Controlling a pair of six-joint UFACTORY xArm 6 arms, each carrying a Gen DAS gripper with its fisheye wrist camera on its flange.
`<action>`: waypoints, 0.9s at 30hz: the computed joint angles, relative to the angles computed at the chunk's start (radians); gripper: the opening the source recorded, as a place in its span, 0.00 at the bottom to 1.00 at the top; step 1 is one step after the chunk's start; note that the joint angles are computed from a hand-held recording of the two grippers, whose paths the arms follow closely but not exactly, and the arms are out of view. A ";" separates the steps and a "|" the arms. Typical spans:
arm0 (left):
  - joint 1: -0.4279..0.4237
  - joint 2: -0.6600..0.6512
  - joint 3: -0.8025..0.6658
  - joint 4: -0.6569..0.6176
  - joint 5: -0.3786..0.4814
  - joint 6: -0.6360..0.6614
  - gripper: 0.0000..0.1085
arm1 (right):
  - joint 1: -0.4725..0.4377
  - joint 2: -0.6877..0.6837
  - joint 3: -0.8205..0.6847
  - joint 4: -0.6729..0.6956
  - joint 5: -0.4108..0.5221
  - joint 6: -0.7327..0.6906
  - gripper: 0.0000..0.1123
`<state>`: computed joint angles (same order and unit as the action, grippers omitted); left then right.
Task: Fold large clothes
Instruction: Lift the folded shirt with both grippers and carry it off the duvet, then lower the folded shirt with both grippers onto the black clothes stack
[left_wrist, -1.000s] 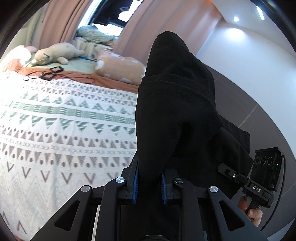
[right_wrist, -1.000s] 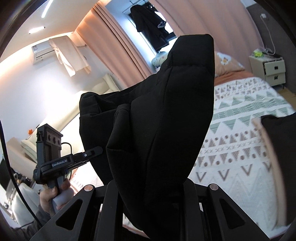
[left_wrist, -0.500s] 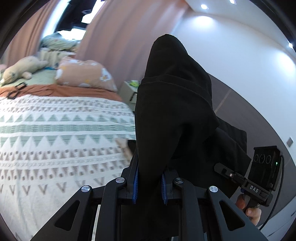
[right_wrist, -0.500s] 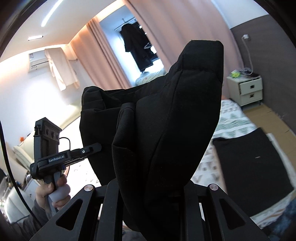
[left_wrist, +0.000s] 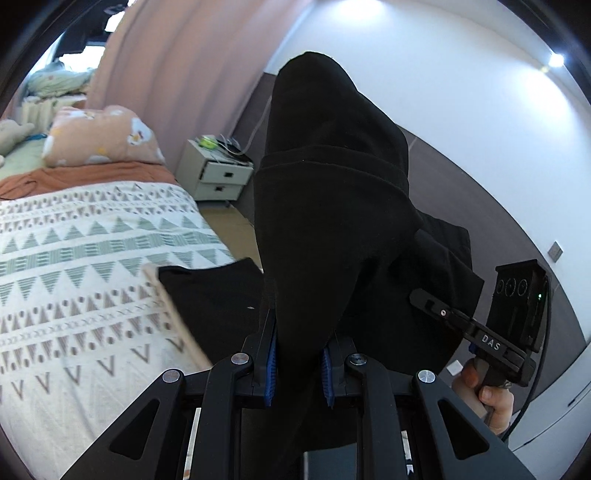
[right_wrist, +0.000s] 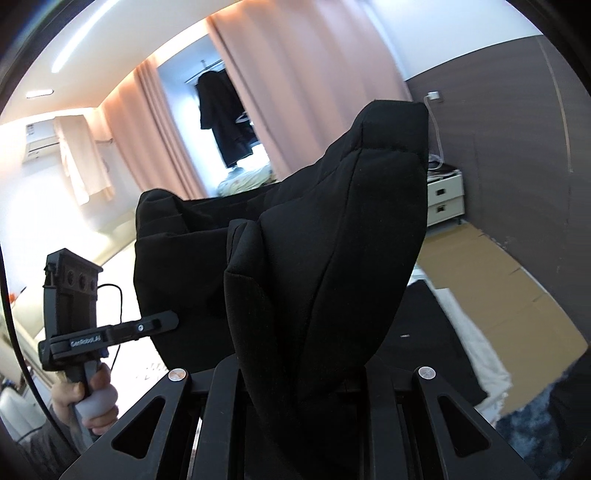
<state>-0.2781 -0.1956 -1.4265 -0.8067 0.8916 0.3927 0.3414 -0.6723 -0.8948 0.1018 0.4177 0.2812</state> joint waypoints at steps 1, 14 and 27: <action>-0.014 0.005 -0.003 0.001 -0.003 -0.005 0.18 | -0.015 -0.007 0.002 0.009 0.007 -0.011 0.16; -0.045 0.272 -0.195 -0.019 0.046 -0.046 0.18 | -0.156 0.170 -0.094 0.121 0.025 -0.145 0.16; 0.033 0.650 -0.552 -0.024 0.175 -0.116 0.18 | -0.215 0.568 -0.355 0.174 0.046 -0.178 0.14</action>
<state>-0.2447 0.4543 -1.9787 -0.8311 1.0668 0.2764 0.1260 -0.1043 -1.2497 0.2755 0.4641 0.1033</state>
